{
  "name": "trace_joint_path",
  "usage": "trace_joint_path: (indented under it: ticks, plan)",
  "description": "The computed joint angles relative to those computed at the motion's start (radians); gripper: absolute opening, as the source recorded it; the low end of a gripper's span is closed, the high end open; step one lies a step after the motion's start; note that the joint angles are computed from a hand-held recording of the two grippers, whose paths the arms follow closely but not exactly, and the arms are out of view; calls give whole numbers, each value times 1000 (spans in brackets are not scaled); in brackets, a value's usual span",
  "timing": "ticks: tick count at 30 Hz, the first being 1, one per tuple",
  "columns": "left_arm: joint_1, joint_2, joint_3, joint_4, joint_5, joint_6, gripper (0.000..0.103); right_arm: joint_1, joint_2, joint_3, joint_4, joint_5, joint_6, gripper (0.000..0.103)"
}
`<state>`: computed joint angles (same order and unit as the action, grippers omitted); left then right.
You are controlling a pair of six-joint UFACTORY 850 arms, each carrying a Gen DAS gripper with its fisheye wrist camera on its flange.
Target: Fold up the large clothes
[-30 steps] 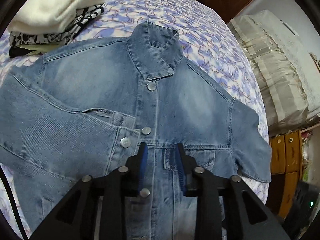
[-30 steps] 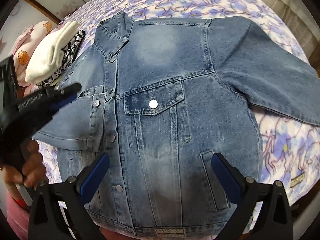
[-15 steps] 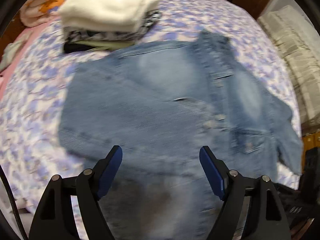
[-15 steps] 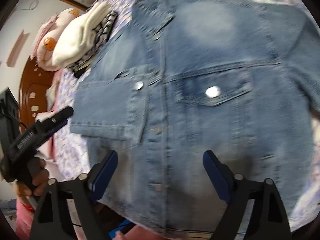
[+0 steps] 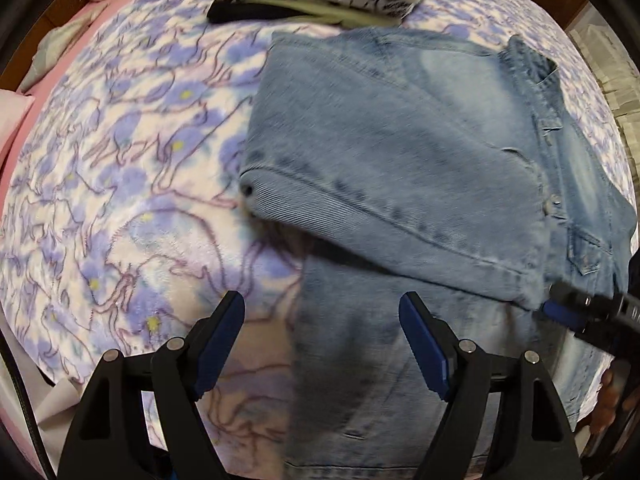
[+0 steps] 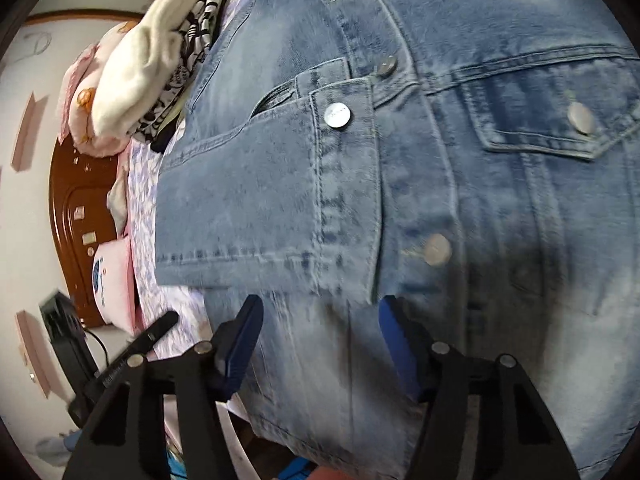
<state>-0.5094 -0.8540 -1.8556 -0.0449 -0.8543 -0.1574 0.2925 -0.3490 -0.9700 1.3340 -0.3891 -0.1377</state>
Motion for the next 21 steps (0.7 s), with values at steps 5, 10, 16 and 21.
trace_joint_path:
  ticks: [5,10,16,21]
  plan:
    - [29,-40,-16,-25,14,41,78,13,-64,-76,-279,36,302,60]
    - [65,-77,-34,-145,35,134,78,19,-111,-125,-453,45,491,60]
    - [96,-111,-50,-211,55,175,78,18,-141,-180,-650,-3,681,30]
    - [107,-130,-67,-218,77,154,76,22,-124,-177,-659,20,692,20]
